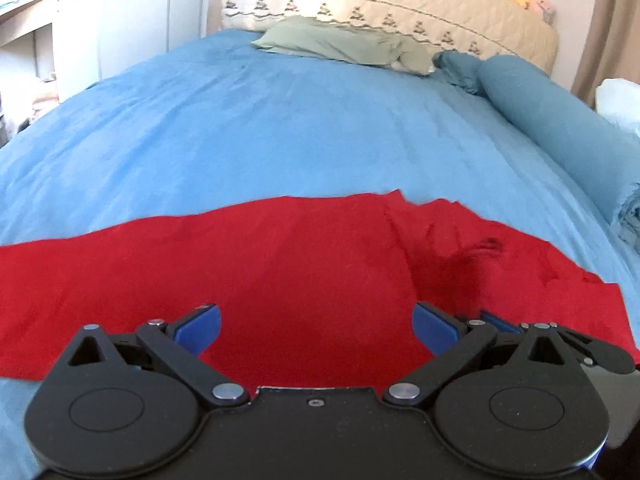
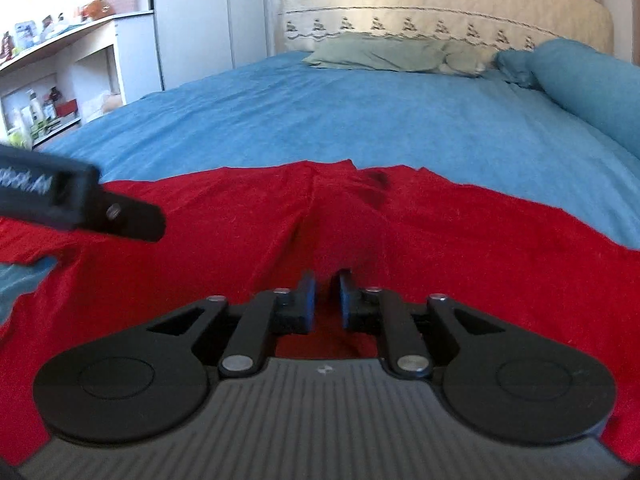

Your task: Fold small clothes

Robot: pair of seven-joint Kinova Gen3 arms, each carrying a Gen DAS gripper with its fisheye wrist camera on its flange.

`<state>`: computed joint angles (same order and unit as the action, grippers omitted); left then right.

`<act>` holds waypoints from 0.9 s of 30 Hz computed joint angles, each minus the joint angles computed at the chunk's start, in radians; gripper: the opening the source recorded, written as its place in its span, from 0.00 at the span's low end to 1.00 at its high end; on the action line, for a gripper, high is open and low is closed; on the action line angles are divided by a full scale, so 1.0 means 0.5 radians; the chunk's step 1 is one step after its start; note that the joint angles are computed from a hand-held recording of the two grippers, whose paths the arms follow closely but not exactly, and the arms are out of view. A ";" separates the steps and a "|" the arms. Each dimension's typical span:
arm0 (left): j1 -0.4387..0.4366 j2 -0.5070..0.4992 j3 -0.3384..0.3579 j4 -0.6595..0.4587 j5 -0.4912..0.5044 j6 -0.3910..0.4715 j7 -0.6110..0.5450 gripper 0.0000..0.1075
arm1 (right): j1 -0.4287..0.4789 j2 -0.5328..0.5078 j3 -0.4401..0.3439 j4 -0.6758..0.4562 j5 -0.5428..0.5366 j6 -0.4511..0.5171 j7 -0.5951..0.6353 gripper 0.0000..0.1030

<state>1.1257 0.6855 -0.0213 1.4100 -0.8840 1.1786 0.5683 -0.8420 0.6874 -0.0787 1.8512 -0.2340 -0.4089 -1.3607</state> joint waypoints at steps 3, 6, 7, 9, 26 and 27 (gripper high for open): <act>-0.036 0.001 0.003 -0.013 -0.045 -0.076 -0.088 0.96 | 0.018 -0.034 0.014 0.084 0.077 -0.073 0.075 0.72; -0.105 -0.041 0.033 0.040 -0.066 -0.285 -0.165 0.96 | 0.140 -0.122 -0.030 0.223 0.190 -0.141 0.120 0.80; -0.100 -0.049 0.020 0.066 -0.088 -0.363 -0.147 0.96 | 0.183 -0.158 -0.051 0.282 0.211 -0.166 0.115 0.82; -0.096 -0.035 -0.006 0.068 -0.102 -0.490 -0.148 0.95 | 0.291 -0.221 -0.110 0.417 0.261 -0.234 0.070 0.84; -0.064 0.283 -0.260 -0.370 0.208 -0.404 0.015 0.07 | 0.502 -0.379 -0.183 0.780 0.286 -0.394 -0.254 0.84; -0.071 0.288 -0.249 -0.380 0.193 -0.388 0.025 0.03 | 0.486 -0.387 -0.177 0.788 0.265 -0.396 -0.253 0.84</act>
<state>1.0902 0.8295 -0.1457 1.2200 -0.7874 0.9845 0.5807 -0.5991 0.4937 -0.1673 2.2451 -0.1016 -0.6068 -1.4872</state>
